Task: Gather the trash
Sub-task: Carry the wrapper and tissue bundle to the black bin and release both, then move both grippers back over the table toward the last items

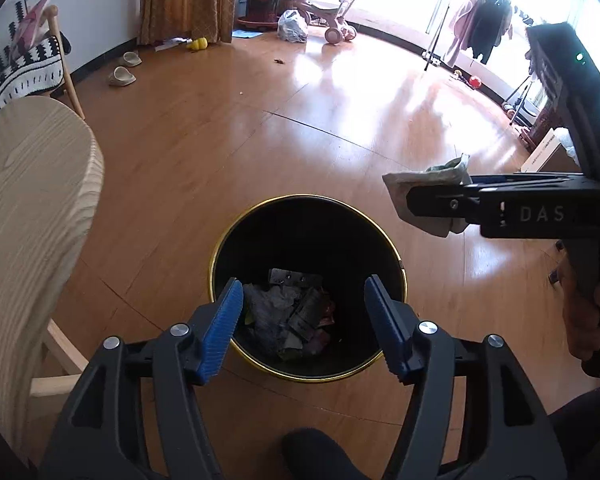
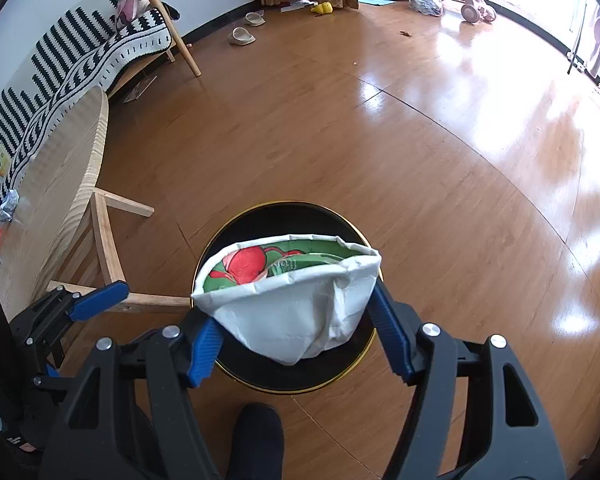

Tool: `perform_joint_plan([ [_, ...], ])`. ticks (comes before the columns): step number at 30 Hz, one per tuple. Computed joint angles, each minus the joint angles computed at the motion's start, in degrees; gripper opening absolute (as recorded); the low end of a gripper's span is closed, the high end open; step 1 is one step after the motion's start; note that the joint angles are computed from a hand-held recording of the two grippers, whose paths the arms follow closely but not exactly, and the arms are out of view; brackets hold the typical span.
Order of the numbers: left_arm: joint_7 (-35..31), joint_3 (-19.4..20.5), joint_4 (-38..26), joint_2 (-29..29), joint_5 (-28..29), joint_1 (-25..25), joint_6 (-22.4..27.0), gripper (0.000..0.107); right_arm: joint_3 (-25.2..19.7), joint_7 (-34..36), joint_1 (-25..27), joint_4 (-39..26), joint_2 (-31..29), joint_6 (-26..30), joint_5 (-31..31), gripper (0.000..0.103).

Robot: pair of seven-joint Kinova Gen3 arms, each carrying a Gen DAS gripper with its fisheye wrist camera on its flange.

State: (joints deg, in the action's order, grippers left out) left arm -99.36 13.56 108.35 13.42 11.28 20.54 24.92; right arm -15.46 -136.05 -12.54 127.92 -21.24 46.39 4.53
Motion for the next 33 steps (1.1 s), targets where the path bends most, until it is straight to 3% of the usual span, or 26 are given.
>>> perform_joint_plan([
  [8, -1.1, -0.9, 1.1, -3.9, 1.5, -2.5, 0.6, 0.075, -0.6, -0.3, -0.9, -1.3, 2.1, -0.1, 0.7, 0.070],
  [12, -1.3, -2.1, 2.0, -6.4, 2.0, -3.7, 1.2, 0.083, -0.7, -0.9, -1.3, -2.3, 3.7, 0.4, 1.7, 0.081],
  [21, 2.2, -6.5, 3.5, -12.7, -1.4, -7.6, 4.0, 0.091, -2.6, -5.7, -3.7, -6.1, 6.9, 1.2, 5.1, 0.082],
  [28, 6.5, -11.7, 3.5, -17.0, -6.1, -15.8, 6.5, 0.092, -6.7, -12.7, -9.0, -14.7, 13.3, 1.6, 11.9, 0.084],
  [33, 13.7, -16.4, 1.8, -17.7, -13.6, -25.7, 6.5, 0.093, -8.2, -17.1, -15.4, -23.7, 21.6, 1.8, 17.9, 0.086],
])
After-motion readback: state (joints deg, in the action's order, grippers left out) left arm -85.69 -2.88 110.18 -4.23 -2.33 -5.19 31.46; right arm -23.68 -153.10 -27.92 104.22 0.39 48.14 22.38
